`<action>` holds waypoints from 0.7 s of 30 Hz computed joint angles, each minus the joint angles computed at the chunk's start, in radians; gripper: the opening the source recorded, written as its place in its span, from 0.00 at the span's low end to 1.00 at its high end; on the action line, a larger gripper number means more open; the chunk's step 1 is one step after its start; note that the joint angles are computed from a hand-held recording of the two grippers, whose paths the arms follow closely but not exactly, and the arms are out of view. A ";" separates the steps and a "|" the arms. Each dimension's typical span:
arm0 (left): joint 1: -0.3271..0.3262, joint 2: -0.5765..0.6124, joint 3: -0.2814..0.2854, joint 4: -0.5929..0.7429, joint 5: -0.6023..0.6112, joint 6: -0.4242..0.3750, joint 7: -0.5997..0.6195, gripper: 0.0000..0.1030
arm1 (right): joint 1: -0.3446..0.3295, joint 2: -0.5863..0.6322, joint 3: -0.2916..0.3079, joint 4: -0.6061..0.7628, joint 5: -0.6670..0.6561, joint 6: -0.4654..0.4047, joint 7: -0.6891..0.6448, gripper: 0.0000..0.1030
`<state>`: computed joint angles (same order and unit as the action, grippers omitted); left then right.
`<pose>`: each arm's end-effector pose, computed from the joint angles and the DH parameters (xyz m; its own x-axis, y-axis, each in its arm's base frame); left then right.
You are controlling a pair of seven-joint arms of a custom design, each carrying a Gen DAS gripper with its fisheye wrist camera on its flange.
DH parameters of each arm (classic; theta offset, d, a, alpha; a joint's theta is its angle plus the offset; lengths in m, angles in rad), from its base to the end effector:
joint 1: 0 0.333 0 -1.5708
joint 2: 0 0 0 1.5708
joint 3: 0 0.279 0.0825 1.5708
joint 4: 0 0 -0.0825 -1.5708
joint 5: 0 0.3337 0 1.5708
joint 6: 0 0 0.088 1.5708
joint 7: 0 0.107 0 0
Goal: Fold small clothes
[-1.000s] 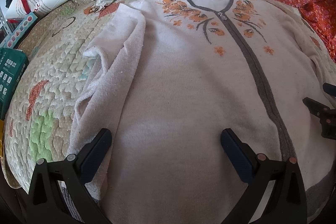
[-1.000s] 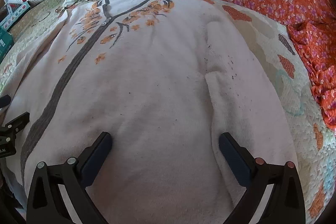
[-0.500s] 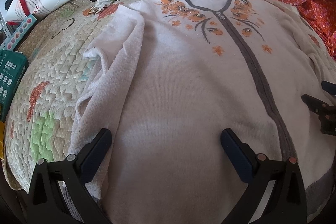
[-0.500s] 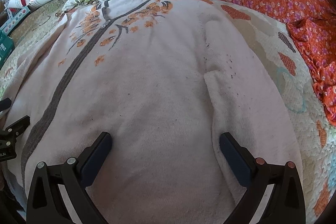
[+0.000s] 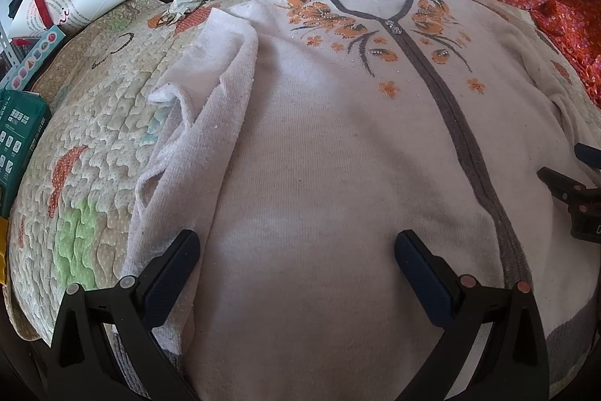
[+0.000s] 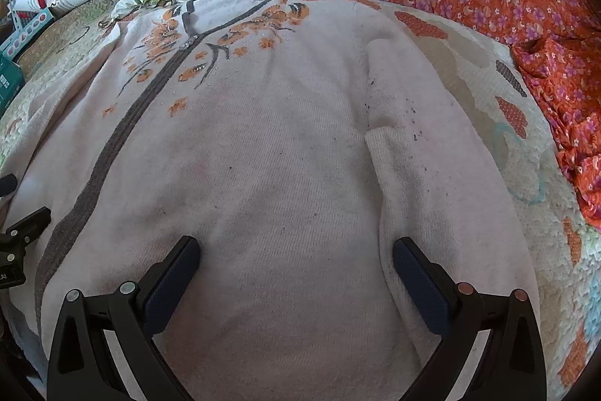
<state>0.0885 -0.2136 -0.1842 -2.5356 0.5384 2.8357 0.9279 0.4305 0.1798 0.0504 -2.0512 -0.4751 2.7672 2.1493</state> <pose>0.4416 -0.0697 0.3978 0.0965 -0.9900 -0.1031 -0.8409 -0.0256 -0.5405 0.4991 0.2813 0.4028 0.2737 -0.9600 0.0588 -0.7896 -0.2592 -0.5561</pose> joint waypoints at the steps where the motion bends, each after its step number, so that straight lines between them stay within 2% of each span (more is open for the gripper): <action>1: 0.000 0.000 0.001 0.000 -0.001 0.001 0.001 1.00 | 0.000 0.000 0.000 0.000 0.000 -0.001 0.000 1.00; 6: -0.004 -0.003 0.002 -0.001 -0.009 -0.004 0.007 1.00 | 0.000 -0.001 0.000 -0.001 0.003 0.000 -0.003 1.00; 10: -0.034 -0.014 0.025 0.003 -0.086 -0.038 0.082 1.00 | 0.000 -0.001 0.000 -0.001 0.003 0.000 -0.003 1.00; 13: -0.084 -0.039 0.071 -0.003 -0.226 -0.056 0.216 0.99 | 0.001 -0.001 0.000 -0.001 0.002 0.000 -0.002 1.00; 16: -0.129 -0.096 0.137 -0.035 -0.403 -0.010 0.362 0.95 | 0.001 -0.001 -0.001 -0.001 0.000 0.001 0.000 1.00; 18: -0.102 -0.139 0.143 -0.054 -0.440 0.019 0.396 0.95 | 0.001 -0.001 0.000 -0.001 0.000 0.001 0.000 1.00; 21: -0.016 -0.169 0.124 -0.056 -0.437 0.019 0.377 0.95 | 0.001 0.000 -0.001 -0.001 0.000 0.001 0.001 1.00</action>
